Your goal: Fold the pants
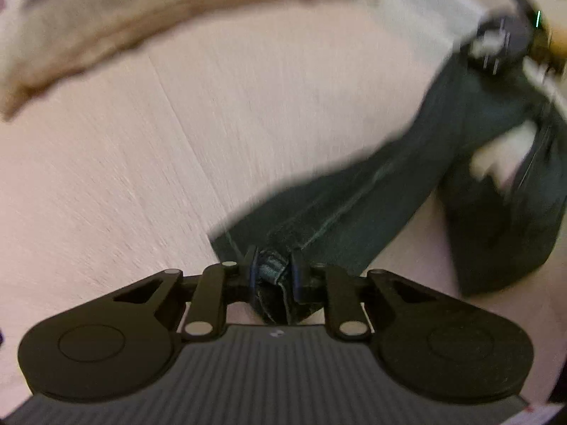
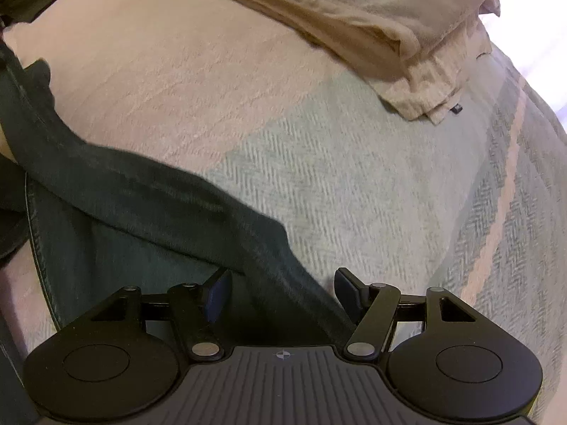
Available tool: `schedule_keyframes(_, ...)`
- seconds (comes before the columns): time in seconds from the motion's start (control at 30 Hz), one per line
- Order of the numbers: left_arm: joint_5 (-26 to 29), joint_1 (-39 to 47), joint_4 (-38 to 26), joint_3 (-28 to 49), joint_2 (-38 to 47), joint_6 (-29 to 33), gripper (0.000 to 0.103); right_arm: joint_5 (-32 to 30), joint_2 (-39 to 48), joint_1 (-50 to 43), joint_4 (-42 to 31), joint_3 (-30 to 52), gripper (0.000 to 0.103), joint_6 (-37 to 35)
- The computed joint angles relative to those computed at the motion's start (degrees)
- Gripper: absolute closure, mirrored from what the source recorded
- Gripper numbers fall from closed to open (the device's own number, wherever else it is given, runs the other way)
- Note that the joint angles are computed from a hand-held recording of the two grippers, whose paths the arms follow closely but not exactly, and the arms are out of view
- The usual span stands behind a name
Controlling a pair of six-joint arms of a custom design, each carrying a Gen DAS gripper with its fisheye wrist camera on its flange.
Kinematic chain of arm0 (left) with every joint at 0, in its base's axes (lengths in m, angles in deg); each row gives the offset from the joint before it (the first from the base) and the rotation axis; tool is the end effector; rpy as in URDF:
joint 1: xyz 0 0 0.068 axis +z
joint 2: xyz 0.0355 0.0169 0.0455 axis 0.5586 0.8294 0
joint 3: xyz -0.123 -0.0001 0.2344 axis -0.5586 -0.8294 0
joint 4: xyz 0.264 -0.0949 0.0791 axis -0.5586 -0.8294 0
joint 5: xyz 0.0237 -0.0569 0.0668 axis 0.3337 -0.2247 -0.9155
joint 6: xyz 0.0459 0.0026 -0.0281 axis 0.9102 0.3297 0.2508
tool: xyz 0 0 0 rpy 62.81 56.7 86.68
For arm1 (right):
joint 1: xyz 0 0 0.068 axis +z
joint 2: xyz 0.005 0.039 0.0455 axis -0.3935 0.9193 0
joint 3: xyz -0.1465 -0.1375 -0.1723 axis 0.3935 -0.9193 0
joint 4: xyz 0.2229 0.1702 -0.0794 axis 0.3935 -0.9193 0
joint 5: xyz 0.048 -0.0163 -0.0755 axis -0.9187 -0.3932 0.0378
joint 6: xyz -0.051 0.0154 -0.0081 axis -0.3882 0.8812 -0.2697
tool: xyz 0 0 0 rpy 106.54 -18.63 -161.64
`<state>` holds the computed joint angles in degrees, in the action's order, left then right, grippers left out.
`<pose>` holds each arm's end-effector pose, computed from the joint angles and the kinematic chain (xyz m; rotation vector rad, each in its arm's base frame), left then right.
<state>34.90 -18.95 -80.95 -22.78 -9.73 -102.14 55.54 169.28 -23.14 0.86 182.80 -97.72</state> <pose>0.1281 -0.1529 0.2412 -0.0676 2.7034 -0.1376 0.4791 0.0117 0.1990 -1.8257 2.0762 0.1578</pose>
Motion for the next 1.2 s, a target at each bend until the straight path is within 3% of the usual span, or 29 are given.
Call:
schedule_keyframes(0.07, -4.14, 0.88, -4.50, 5.72, -1.64, -0.27, 0.089, -1.03, 0.31, 0.13, -1.37, 1.77, 0.041, 0.17)
schedule_keyframes(0.13, -6.81, 5.30, -6.13, 9.69, -2.30, 4.19, 0.089, -2.09, 0.59, 0.16, -1.28, 3.21, 0.041, 1.14)
schedule_keyframes(0.27, -5.82, 22.54, 4.64, 11.25, 4.67, 21.40, 0.084, -3.41, 1.68, 0.20, 2.07, 5.71, 0.041, 8.47)
schedule_keyframes(0.33, -4.47, 28.03, 9.51, 9.69, 9.85, 23.11, 0.079, -3.52, 0.77, -0.08, 4.13, 4.49, 0.041, 12.64)
schedule_keyframes(0.4, -6.74, 29.12, 9.66, 8.82, 14.19, 21.20, 0.082, -3.73, -0.99, -0.71, 4.79, 2.51, 0.041, 14.56)
schedule_keyframes(0.53, -8.04, 22.40, 8.58, 2.96, 10.23, 15.93, 0.080, -4.94, -5.91, -3.22, 5.20, -4.21, 0.041, 15.85)
schedule_keyframes(0.63, -9.33, 11.94, 6.81, -0.42, 7.43, 11.69, 0.068, -4.49, -12.75, -4.91, 8.52, -14.56, 0.041, 17.22)
schedule_keyframes(0.73, -8.45, 1.78, 6.58, -2.11, 8.77, 10.68, 0.063, -6.48, -18.50, -7.11, 8.18, -21.92, 0.041, 19.13)
schedule_keyframes(0.8, -8.08, -2.68, 7.22, -2.37, 13.56, 13.94, 0.061, -7.30, -22.95, -8.66, 7.62, -27.03, 0.041, 20.54)
schedule_keyframes(0.9, -6.88, -2.94, 8.66, -3.55, 18.50, 14.49, 0.065, -7.80, -29.32, -11.49, 5.43, -33.26, 0.041, 21.17)
schedule_keyframes(1.1, -6.46, -8.12, 9.56, -1.56, 14.78, 4.15, 0.066, -8.33, -39.98, -19.82, -1.32, -40.15, 0.041, 17.75)
schedule_keyframes(1.2, -5.11, -11.67, 13.55, 0.79, 13.43, 0.39, 0.063, -8.47, -43.05, -24.12, -5.98, -41.00, 0.041, 14.08)
